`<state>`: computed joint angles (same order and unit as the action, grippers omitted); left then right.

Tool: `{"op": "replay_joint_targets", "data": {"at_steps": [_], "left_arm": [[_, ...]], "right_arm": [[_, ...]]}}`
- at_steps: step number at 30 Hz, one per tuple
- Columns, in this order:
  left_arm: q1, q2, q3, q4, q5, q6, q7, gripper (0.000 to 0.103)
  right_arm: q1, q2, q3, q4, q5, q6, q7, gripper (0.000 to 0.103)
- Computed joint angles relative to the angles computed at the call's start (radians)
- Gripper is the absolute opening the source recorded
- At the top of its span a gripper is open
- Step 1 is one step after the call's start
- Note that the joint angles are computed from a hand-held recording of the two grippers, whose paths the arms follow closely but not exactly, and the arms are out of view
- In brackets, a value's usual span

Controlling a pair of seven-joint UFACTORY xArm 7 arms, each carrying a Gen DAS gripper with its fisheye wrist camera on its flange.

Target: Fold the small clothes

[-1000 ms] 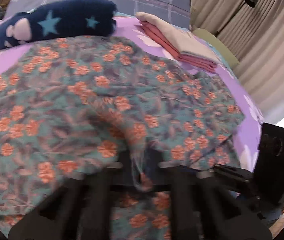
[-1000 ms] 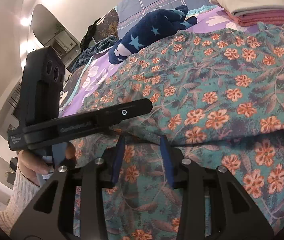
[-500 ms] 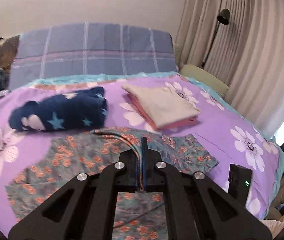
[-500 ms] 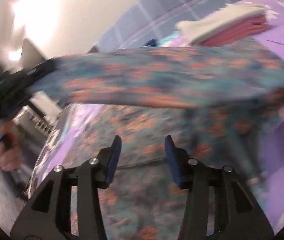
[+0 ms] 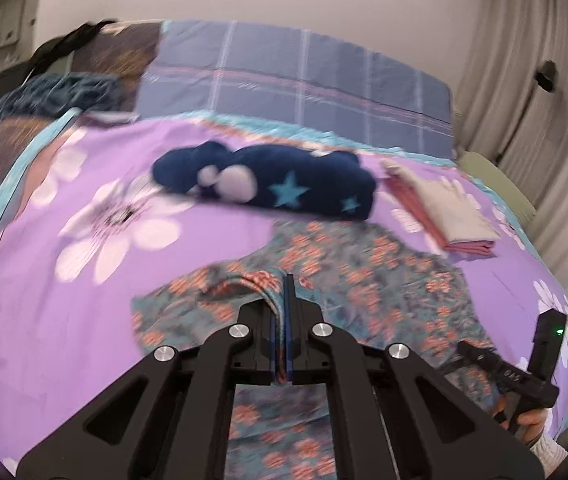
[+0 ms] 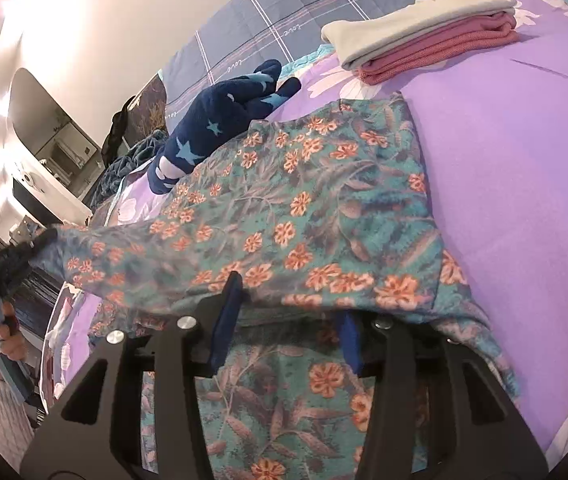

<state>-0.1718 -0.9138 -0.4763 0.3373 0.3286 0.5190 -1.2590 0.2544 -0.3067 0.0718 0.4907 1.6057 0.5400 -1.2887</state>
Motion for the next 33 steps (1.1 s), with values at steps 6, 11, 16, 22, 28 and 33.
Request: {"op": "replay_joint_targets", "data": {"at_steps": [6, 11, 16, 22, 28, 33], "left_arm": [[-0.05, -0.079, 0.01, -0.114, -0.04, 0.002, -0.048, 0.003], [-0.073, 0.032, -0.001, -0.159, -0.037, 0.008, -0.07, 0.003], [-0.14, -0.009, 0.019, -0.231, -0.038, -0.019, -0.111, 0.005], [-0.158, -0.065, 0.083, -0.27, -0.064, -0.087, -0.086, 0.041], [-0.023, 0.074, 0.072, -0.201, -0.049, -0.167, -0.058, 0.023], [0.038, -0.059, -0.05, -0.162, 0.028, -0.137, -0.105, 0.004]], "right_arm": [[0.009, 0.01, 0.013, 0.01, 0.005, -0.016, -0.015, 0.053], [0.041, -0.044, 0.052, -0.023, -0.058, -0.111, 0.013, 0.056], [0.073, -0.1, -0.015, -0.081, -0.157, -0.065, 0.042, 0.064], [0.064, -0.102, -0.026, -0.086, -0.157, -0.042, 0.043, 0.065], [0.089, -0.111, -0.021, -0.095, -0.151, -0.079, 0.03, 0.068], [0.085, -0.105, -0.031, -0.092, -0.144, -0.061, 0.022, 0.068]]}}
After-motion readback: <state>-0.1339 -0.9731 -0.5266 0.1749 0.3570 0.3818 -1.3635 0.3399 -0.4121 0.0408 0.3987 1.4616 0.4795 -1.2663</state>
